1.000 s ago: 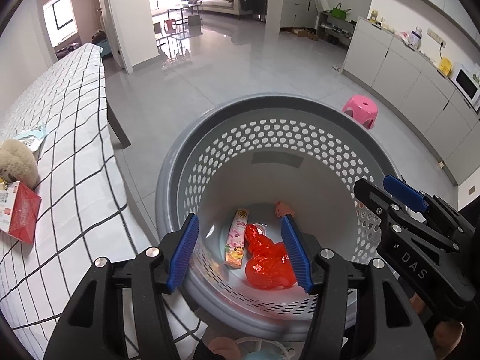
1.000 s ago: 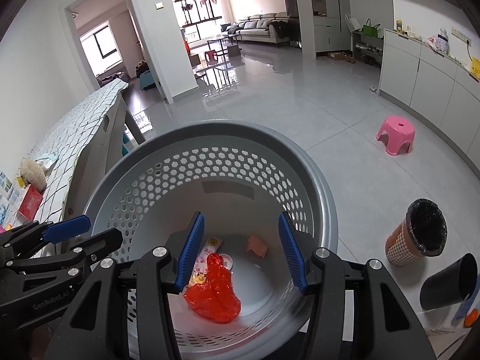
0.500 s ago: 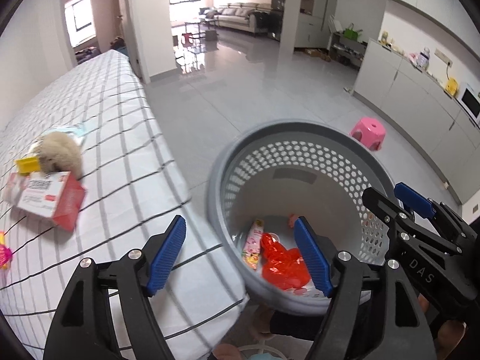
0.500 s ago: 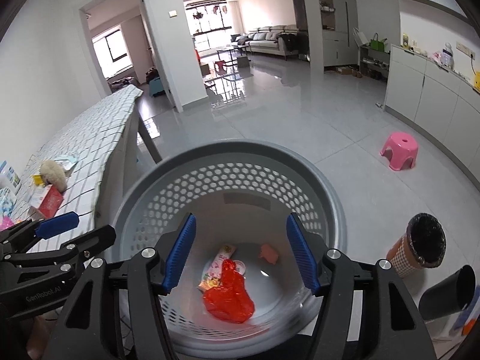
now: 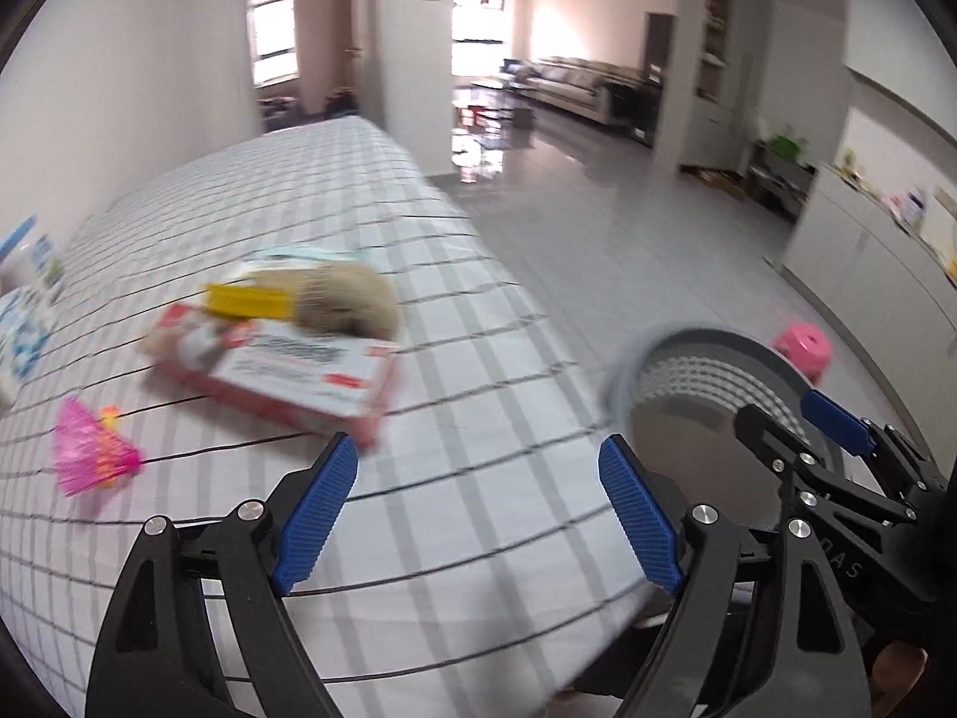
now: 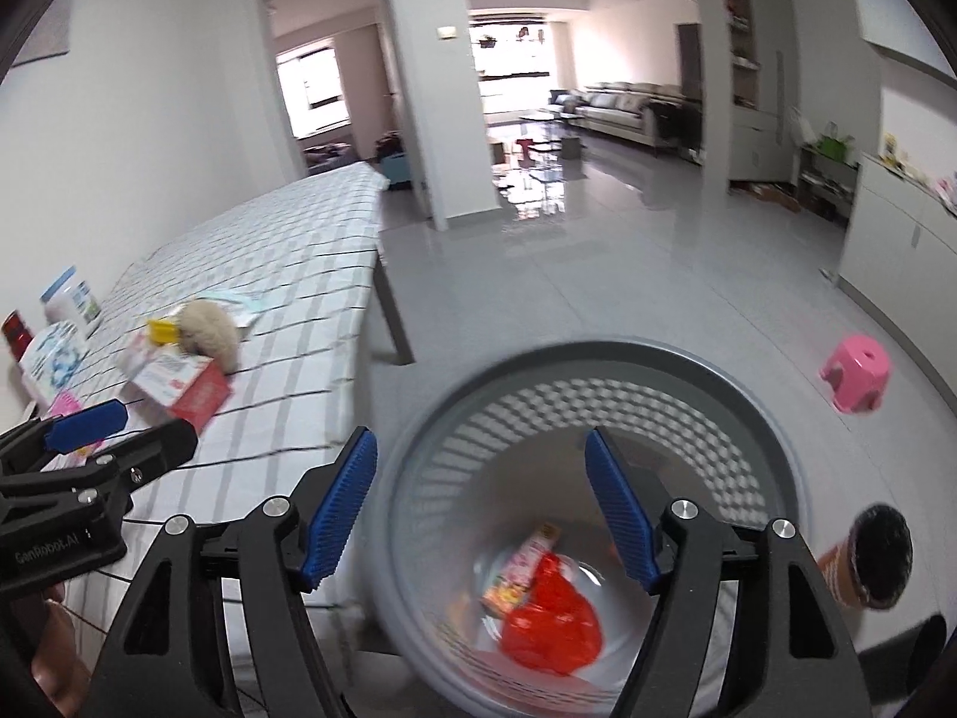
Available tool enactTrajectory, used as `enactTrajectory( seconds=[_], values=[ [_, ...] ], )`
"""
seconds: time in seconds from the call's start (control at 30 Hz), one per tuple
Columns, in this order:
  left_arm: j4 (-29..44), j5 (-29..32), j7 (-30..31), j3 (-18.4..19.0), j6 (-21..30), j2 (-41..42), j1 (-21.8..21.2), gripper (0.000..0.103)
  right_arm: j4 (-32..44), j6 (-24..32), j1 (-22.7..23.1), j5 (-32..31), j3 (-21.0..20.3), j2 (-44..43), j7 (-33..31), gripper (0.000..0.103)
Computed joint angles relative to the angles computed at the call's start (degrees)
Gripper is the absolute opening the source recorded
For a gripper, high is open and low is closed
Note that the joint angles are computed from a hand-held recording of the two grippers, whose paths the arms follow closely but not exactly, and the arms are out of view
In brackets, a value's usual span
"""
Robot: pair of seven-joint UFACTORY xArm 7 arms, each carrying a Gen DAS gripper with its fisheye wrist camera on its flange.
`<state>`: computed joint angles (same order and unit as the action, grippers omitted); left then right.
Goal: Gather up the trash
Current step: 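Move both tools back toward the table items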
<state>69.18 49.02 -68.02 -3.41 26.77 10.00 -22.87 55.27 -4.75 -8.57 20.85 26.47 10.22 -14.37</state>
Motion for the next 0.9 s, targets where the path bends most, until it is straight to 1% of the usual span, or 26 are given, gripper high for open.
enactTrajectory(
  seconds=[0.03, 0.1, 0.2, 0.3, 0.33, 0.37, 0.47, 0.57, 0.6, 0.63, 0.73, 0.9],
  values=[
    [-1.19, 0.87, -1.59, 0.55, 0.43, -1.15, 0.09, 0.082, 0.87, 0.26, 1.06, -0.65, -0.27, 0.53, 0.09, 0.07],
    [-3.84, 2.73, -4.5, 1.13, 1.12, -3.64, 1.15, 0.082, 2.01, 0.59, 1.28, -1.02, 0.65, 1.34, -0.43, 0.07],
    [-7.34, 5.99, -9.28, 0.62, 3.22, -7.25, 3.49, 0.083, 3.91, 1.08, 2.62, -1.94, 1.34, 2.74, -0.95, 0.07],
    [-10.53, 7.68, -12.3, -0.35, 5.0, -10.59, 6.48, 0.085, 5.6, 1.89, 0.61, -0.9, 5.59, 4.09, -3.1, 0.07],
    [-11.37, 8.07, -12.96, -0.72, 5.53, -11.43, 7.5, 0.085, 6.19, 2.15, 0.67, -0.69, 6.03, 4.45, -3.54, 0.07],
    [-12.15, 8.4, -13.61, -1.1, 6.26, -12.23, 8.51, 0.085, 6.86, 2.33, 1.29, -0.74, 6.05, 4.89, -3.92, 0.07],
    [-14.59, 9.06, -15.38, -1.96, 8.06, -14.66, 11.51, 0.085, 8.87, 2.86, 5.36, -2.0, 3.4, 6.08, -3.48, 0.07],
    [-17.31, 8.73, -16.55, -2.44, 9.09, -17.4, 14.24, 0.085, 10.36, 3.62, 5.83, -1.83, 4.06, 7.08, -4.3, 0.07],
    [-18.03, 8.86, -17.32, -2.57, 9.27, -17.97, 15.21, 0.085, 10.55, 3.82, 5.18, -1.4, 5.01, 7.22, -5.09, 0.07],
    [-18.81, 8.83, -17.99, -2.67, 9.5, -18.69, 16.11, 0.087, 10.93, 4.01, 5.55, -1.29, 4.94, 7.41, -5.39, 0.07],
    [-20.31, 8.51, -19.35, -2.97, 9.41, -19.72, 18.31, 0.089, 11.65, 4.22, 6.81, -1.01, 4.54, 7.83, -6.12, 0.07],
    [-21.03, 6.95, -18.78, -2.79, 7.69, -18.77, 20.52, 0.089, 13.13, 5.28, 10.39, -1.72, 1.39, 8.58, -5.57, 0.07]
  ],
)
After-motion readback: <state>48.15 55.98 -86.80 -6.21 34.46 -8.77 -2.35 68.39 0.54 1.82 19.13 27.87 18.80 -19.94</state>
